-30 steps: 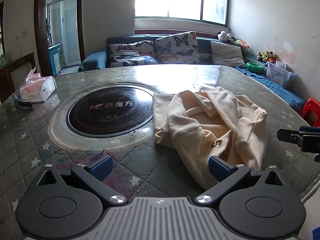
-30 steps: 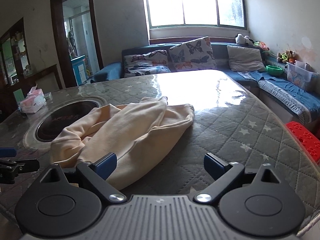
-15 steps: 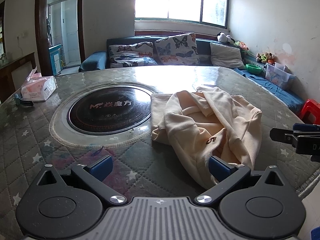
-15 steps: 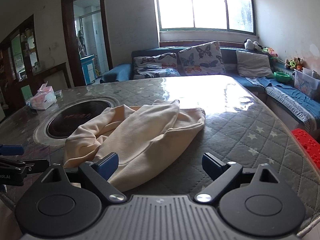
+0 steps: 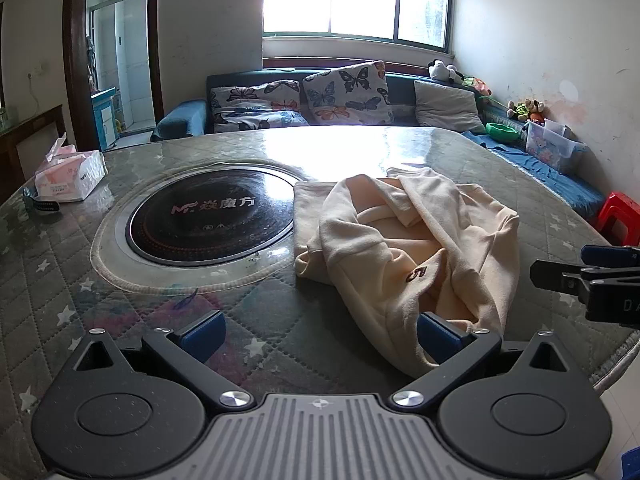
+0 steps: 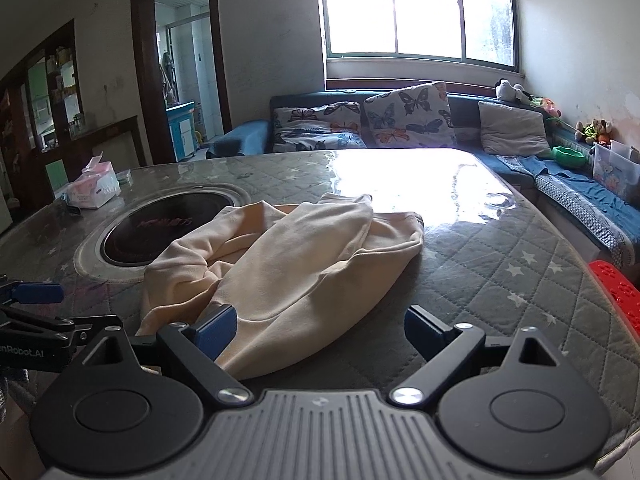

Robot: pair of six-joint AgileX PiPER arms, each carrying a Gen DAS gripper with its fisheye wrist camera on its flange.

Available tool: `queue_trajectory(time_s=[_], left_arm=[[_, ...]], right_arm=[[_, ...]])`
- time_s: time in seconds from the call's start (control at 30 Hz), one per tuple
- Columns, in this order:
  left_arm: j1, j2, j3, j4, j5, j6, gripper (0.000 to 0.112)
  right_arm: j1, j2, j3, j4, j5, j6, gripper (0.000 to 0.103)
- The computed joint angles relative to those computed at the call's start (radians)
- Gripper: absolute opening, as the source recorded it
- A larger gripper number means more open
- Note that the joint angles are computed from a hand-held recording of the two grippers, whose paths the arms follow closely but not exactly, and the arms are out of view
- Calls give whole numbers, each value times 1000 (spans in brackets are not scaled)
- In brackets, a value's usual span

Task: Fold clothes
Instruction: 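Move both grippers over the crumpled cream shirt to find its edges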

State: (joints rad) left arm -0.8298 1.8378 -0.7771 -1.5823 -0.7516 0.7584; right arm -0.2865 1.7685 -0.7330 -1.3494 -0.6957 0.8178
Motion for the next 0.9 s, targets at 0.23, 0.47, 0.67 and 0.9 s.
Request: queue_trajectory(time_s=[0.23, 0.47, 0.67, 0.9], left_arm=[[20, -6, 11, 35, 26, -26, 103], [51, -12, 10, 61, 53, -14, 103], [85, 1, -27, 56, 84, 35, 103], [138, 28, -99, 43, 102, 117, 103]], right_arm=[[16, -41, 28, 16, 16, -26, 93], [41, -56, 18, 5, 39, -12, 93], [63, -40, -14, -25, 51, 21, 93], [86, 18, -104, -83, 67, 101, 90]])
